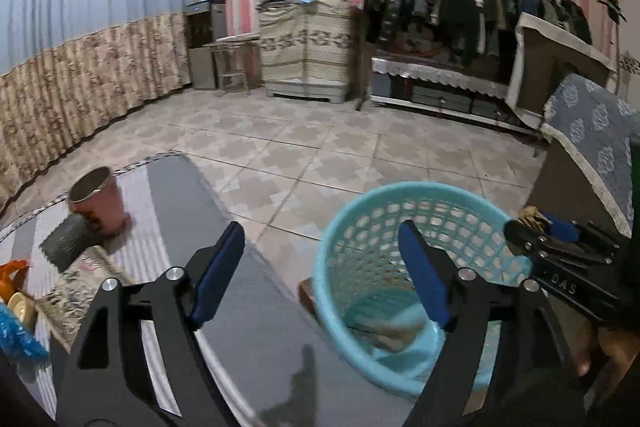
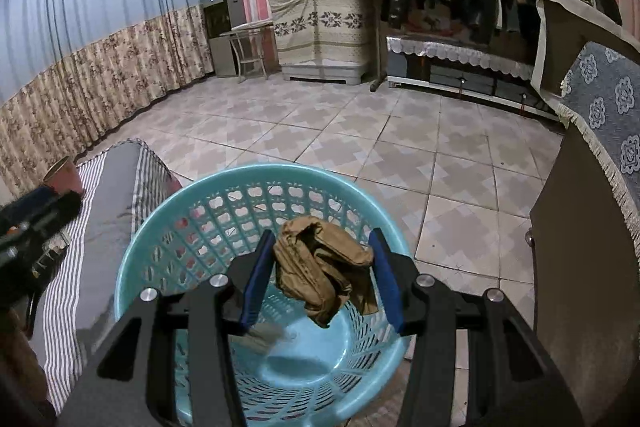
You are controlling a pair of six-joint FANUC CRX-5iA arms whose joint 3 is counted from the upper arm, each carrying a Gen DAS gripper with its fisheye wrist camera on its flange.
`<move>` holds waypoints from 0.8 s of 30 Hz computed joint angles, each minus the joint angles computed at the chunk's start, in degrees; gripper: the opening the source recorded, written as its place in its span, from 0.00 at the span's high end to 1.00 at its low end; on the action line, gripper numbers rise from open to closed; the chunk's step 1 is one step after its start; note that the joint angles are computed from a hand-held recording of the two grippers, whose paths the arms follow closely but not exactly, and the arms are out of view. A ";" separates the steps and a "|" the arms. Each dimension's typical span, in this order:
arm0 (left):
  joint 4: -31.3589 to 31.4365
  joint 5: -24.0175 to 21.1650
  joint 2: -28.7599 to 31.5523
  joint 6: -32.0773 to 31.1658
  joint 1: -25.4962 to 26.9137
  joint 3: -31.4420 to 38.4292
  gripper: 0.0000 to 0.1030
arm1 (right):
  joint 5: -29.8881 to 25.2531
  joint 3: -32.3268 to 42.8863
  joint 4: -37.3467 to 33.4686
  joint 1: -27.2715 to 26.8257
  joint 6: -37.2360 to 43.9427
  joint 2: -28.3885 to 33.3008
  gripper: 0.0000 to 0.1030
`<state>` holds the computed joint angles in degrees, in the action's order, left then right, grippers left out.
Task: Collect trash
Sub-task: 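Carry the brown cloth to the blue basket and open the right gripper, then grasp the blue plastic bag with the left gripper while the right gripper returns to the mat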
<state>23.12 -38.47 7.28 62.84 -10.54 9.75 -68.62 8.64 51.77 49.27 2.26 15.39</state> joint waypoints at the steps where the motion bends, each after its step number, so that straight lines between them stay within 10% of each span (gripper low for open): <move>1: -0.18 0.49 -0.40 0.63 0.30 -0.32 0.18 | 0.14 0.51 -0.18 0.02 0.58 0.34 0.53; 8: -2.78 2.54 -3.69 4.30 3.37 -2.30 0.07 | 1.57 3.50 -2.23 0.16 3.06 2.69 0.51; 15: -2.74 2.88 -7.21 4.46 7.74 -5.44 0.05 | 1.64 3.37 0.55 0.81 1.16 3.28 0.16; 24: -4.80 2.79 -10.87 5.79 14.43 -7.60 0.05 | -0.01 4.99 3.90 3.07 1.77 4.75 0.16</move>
